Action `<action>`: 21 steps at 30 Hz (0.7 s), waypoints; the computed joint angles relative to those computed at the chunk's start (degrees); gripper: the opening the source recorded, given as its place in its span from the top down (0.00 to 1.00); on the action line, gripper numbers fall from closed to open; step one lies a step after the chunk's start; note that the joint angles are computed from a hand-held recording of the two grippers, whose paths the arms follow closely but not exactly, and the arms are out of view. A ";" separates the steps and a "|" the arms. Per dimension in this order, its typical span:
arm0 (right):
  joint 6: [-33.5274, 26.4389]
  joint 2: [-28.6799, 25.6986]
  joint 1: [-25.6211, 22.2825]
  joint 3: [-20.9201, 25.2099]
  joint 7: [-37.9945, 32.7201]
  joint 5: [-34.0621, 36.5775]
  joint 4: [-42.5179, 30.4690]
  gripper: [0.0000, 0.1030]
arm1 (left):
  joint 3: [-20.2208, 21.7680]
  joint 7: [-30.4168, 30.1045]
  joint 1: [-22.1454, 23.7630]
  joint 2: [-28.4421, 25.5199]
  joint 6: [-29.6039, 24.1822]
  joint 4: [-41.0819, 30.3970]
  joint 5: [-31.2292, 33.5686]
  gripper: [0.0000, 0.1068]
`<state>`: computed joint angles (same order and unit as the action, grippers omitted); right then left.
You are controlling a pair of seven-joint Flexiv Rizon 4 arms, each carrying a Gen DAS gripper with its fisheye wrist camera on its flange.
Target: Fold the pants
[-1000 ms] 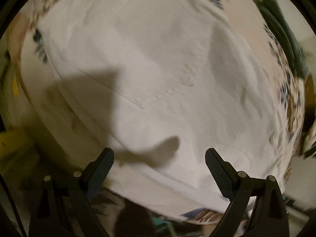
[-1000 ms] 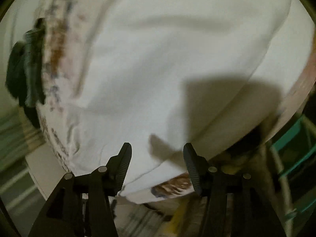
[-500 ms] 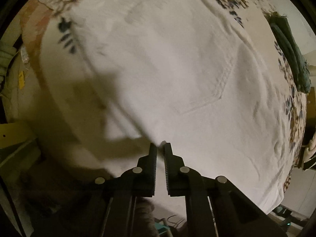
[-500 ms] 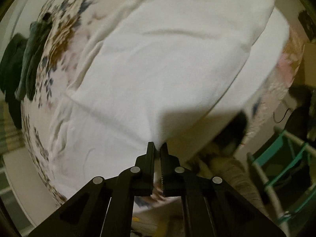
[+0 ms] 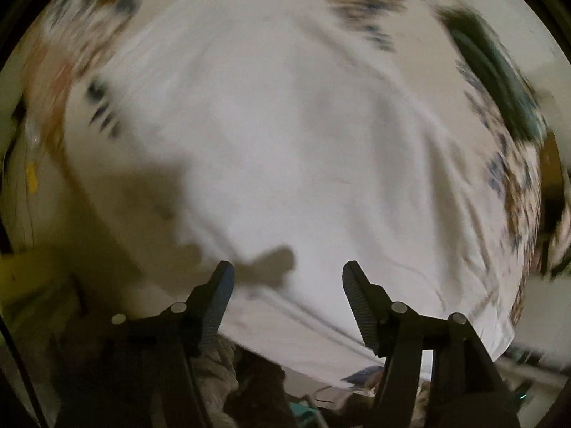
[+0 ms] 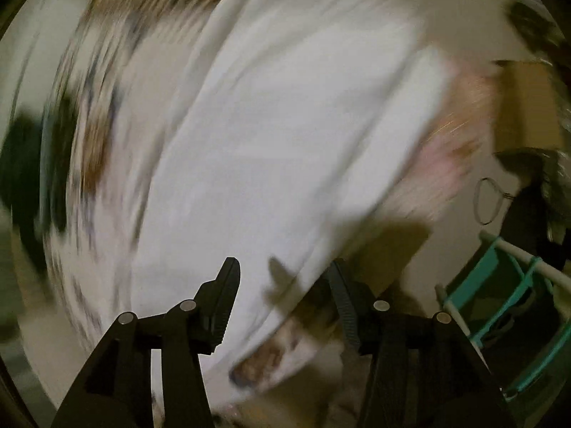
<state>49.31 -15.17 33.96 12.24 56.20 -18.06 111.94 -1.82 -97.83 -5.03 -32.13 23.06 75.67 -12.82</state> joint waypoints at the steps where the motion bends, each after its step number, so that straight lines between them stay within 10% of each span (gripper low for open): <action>1: -1.55 2.52 0.29 -0.30 3.40 -0.78 2.62 0.47 | -0.63 1.34 -0.84 0.04 0.26 -0.41 0.70 0.39; 4: -1.16 9.59 -1.63 0.20 12.82 -4.11 12.22 0.47 | -2.17 1.54 -3.70 -1.72 -0.69 -2.95 1.05 0.17; 9: 14.22 12.33 -8.80 -0.65 20.87 -12.29 26.12 0.48 | -3.21 -3.07 -10.08 -7.10 -8.16 -14.95 2.87 0.17; 11: 17.88 13.08 -10.90 -1.39 23.39 -17.86 29.33 0.84 | -3.48 -3.67 -11.62 -8.17 -10.27 -17.18 3.02 0.17; 14: 8.69 14.82 -10.69 1.01 13.62 -12.16 25.75 0.94 | -3.24 -2.22 -12.60 -6.35 -12.21 -16.65 3.80 0.17; 21: -0.90 22.40 -9.32 6.04 16.05 -5.53 24.63 0.95 | -2.10 0.24 -13.65 -5.86 -15.29 -18.06 6.38 0.17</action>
